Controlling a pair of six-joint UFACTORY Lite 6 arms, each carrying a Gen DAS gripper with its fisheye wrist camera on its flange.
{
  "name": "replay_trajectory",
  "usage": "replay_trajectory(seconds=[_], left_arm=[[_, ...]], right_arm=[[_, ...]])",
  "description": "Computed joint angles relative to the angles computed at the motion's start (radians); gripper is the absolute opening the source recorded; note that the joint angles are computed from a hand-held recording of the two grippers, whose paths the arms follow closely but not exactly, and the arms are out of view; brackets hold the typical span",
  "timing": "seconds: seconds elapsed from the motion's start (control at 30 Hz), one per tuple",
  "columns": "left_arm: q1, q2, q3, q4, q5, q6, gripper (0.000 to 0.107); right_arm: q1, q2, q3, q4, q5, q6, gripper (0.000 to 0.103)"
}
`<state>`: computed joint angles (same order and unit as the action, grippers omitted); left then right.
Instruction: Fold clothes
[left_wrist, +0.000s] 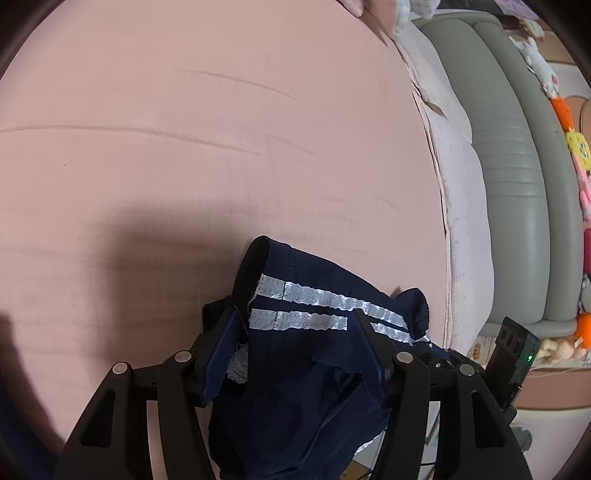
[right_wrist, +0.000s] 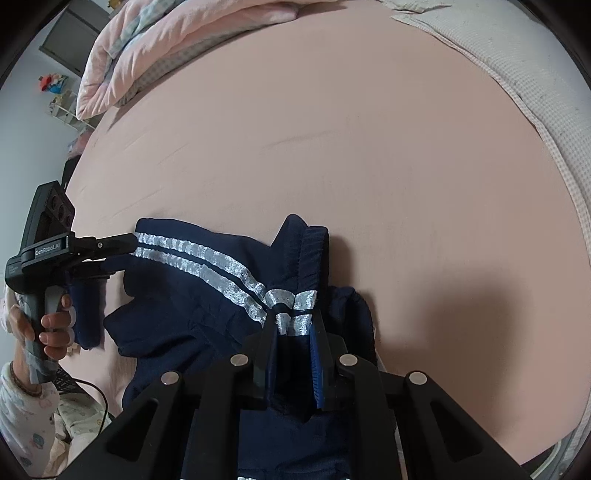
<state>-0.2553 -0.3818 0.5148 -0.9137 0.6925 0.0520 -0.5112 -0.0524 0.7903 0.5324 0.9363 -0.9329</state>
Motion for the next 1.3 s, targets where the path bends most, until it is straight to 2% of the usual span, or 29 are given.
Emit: replay_trajectory(seconds=[0.17, 0.37, 0.4, 0.43, 0.47, 0.53, 0.67, 0.83, 1.13, 1.23, 1.3], left_arm=[[-0.018, -0.030, -0.009, 0.036, -0.020, -0.001, 0.057], [-0.142, 0.023, 0.041, 0.164, -0.122, -0.102, 0.057], [-0.161, 0.037, 0.054, 0.201, -0.131, -0.134, 0.050], [-0.180, 0.052, 0.068, 0.241, -0.138, -0.168, 0.031], [-0.199, 0.067, 0.082, 0.282, -0.144, -0.202, 0.024], [-0.230, 0.104, 0.108, 0.349, -0.149, -0.255, 0.019], [-0.248, 0.134, 0.121, 0.353, -0.170, -0.245, 0.017], [-0.215, 0.199, 0.151, 0.270, -0.173, -0.152, 0.017], [-0.202, 0.341, 0.262, 0.227, -0.186, -0.088, 0.017], [-0.271, 0.414, 0.302, 0.195, -0.253, -0.130, 0.017], [-0.275, 0.446, 0.327, 0.162, -0.264, -0.104, 0.017]], right_arm=[[-0.037, 0.006, -0.012, 0.000, 0.011, -0.029, 0.014], [-0.084, 0.017, -0.031, 0.018, 0.027, -0.080, 0.014], [-0.093, 0.020, -0.032, 0.024, 0.030, -0.089, 0.014], [-0.100, 0.025, -0.030, 0.032, 0.033, -0.099, 0.014], [-0.105, 0.028, -0.030, 0.039, 0.034, -0.106, 0.014], [-0.115, 0.040, -0.018, 0.043, 0.041, -0.113, 0.015], [-0.153, 0.066, 0.017, 0.056, 0.067, -0.115, 0.020], [-0.164, 0.113, 0.066, 0.082, 0.129, -0.100, 0.034], [-0.153, 0.203, 0.121, 0.147, 0.167, -0.017, 0.034], [-0.139, 0.222, 0.137, 0.149, 0.157, 0.005, 0.034], [-0.134, 0.236, 0.147, 0.157, 0.158, 0.005, 0.034]])
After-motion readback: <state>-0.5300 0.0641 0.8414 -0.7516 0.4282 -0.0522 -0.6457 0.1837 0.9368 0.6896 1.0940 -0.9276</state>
